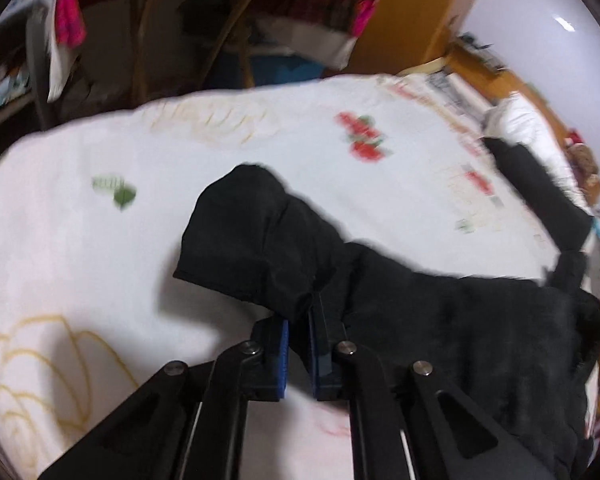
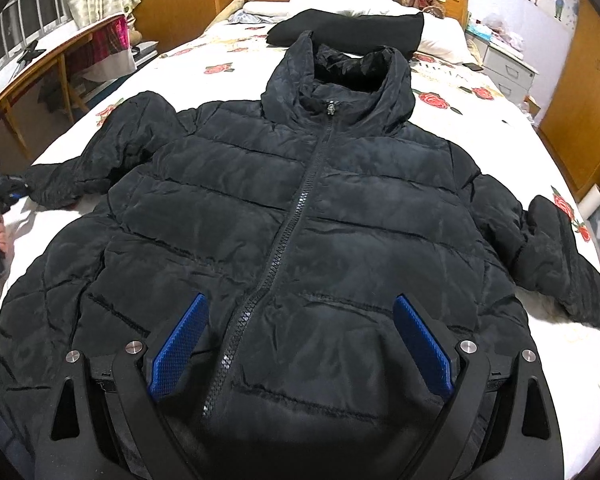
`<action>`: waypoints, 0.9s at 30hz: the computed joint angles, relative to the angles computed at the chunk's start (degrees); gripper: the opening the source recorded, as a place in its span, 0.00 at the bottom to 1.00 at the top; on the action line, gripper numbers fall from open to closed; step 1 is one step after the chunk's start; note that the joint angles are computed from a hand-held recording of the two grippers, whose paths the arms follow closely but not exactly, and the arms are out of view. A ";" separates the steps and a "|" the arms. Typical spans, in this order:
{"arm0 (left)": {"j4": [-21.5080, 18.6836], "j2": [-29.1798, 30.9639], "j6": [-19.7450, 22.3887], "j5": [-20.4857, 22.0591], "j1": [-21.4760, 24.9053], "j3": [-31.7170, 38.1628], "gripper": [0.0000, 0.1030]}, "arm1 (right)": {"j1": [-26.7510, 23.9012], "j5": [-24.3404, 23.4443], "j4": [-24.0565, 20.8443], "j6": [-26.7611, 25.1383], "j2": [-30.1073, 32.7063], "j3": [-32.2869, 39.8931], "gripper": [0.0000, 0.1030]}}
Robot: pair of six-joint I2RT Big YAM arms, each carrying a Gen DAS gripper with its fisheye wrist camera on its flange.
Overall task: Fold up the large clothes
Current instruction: 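Fold the held sleeve across the jacket body with the left gripper, release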
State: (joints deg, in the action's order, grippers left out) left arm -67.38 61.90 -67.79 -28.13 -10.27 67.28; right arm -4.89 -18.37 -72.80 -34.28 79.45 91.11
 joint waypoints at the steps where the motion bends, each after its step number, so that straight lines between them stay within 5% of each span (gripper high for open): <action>1: -0.39 -0.13 0.68 -1.05 -1.01 1.53 0.07 | -0.28 -0.25 -0.23 0.08 0.01 0.26 0.91; 8: -1.94 3.10 7.85 -9.21 -11.00 17.91 0.07 | -3.41 -3.07 -2.18 0.60 -0.35 2.47 0.91; 13: 0.96 10.28 15.90 -9.59 -17.18 31.14 0.07 | -6.38 -4.51 -3.76 0.98 0.06 4.90 0.91; 20: 3.61 25.90 23.85 -2.53 -23.27 49.55 0.07 | -11.52 -6.16 -3.86 1.37 1.08 7.03 0.91; 27: 4.24 41.25 25.64 9.61 -25.43 61.72 0.07 | -16.50 -6.19 -4.27 2.29 4.32 9.43 0.91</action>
State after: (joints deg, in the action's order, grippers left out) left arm -63.13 103.15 -42.15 -18.52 -35.71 129.00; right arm -21.39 -24.56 -77.07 -31.99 83.77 100.54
